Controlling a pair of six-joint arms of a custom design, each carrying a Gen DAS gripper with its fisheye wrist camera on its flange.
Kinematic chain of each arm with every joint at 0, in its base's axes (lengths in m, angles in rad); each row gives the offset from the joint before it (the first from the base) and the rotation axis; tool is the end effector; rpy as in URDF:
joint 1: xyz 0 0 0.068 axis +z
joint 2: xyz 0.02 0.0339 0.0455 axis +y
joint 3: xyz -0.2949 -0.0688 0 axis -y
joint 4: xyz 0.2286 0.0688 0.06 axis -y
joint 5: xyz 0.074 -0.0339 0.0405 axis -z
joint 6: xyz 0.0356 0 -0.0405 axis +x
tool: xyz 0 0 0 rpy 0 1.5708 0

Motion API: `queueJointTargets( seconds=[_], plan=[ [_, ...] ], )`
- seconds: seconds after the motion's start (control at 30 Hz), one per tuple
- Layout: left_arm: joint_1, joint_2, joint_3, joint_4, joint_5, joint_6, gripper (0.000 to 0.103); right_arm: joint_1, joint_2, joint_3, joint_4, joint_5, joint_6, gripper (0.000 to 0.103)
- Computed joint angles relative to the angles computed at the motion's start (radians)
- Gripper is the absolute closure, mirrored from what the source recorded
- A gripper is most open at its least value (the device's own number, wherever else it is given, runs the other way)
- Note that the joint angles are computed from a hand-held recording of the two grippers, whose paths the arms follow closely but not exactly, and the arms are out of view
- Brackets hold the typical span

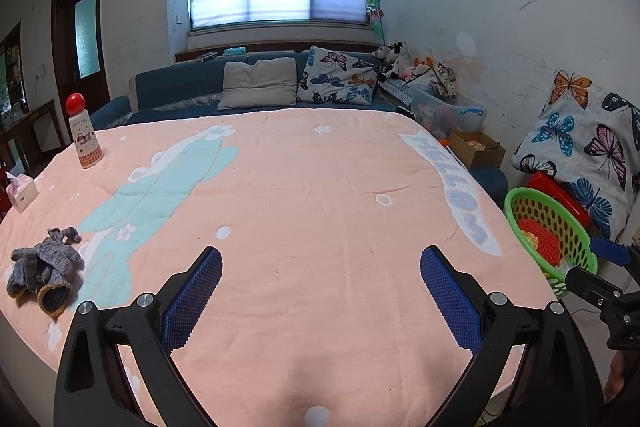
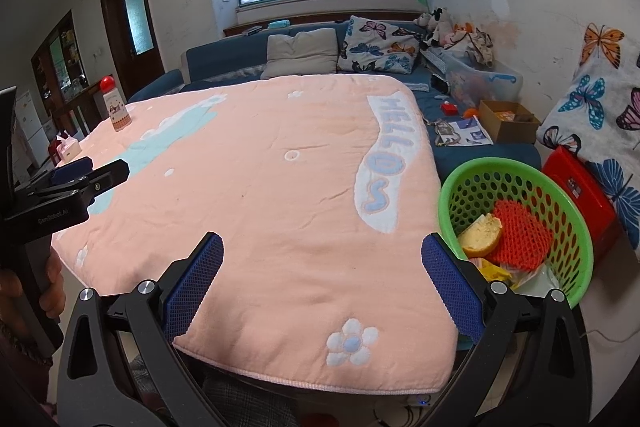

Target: Collect trash

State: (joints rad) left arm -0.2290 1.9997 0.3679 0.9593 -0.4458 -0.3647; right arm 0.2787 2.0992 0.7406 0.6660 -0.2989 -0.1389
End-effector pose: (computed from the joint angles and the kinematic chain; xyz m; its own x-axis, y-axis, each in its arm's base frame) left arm 0.2680 -0.0467 0.0837 -0.5227 -0.2086 -0.8266 -0.3319 0.9429 -0.0281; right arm 0.3419 0.1087 0.0884 -0.5414 -0.2926 -0.7882 -0.5612 0.8239 0.0797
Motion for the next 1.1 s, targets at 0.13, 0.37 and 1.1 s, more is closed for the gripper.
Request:
queueJointTargets(
  seconds=[0.13,0.37,1.1],
  plan=[
    [0.002,0.002,0.007,-0.007,-0.001,-0.004,0.007,-0.001,0.000,0.000,-0.001,-0.002,-0.001,0.005],
    [0.008,0.003,0.003,0.001,0.001,-0.001,0.007,-0.003,0.000,0.000,0.004,-0.005,-0.001,0.005],
    [0.009,-0.004,-0.016,0.028,-0.017,0.004,0.007,0.002,0.001,-0.003,0.017,-0.014,0.008,0.005]
  ],
)
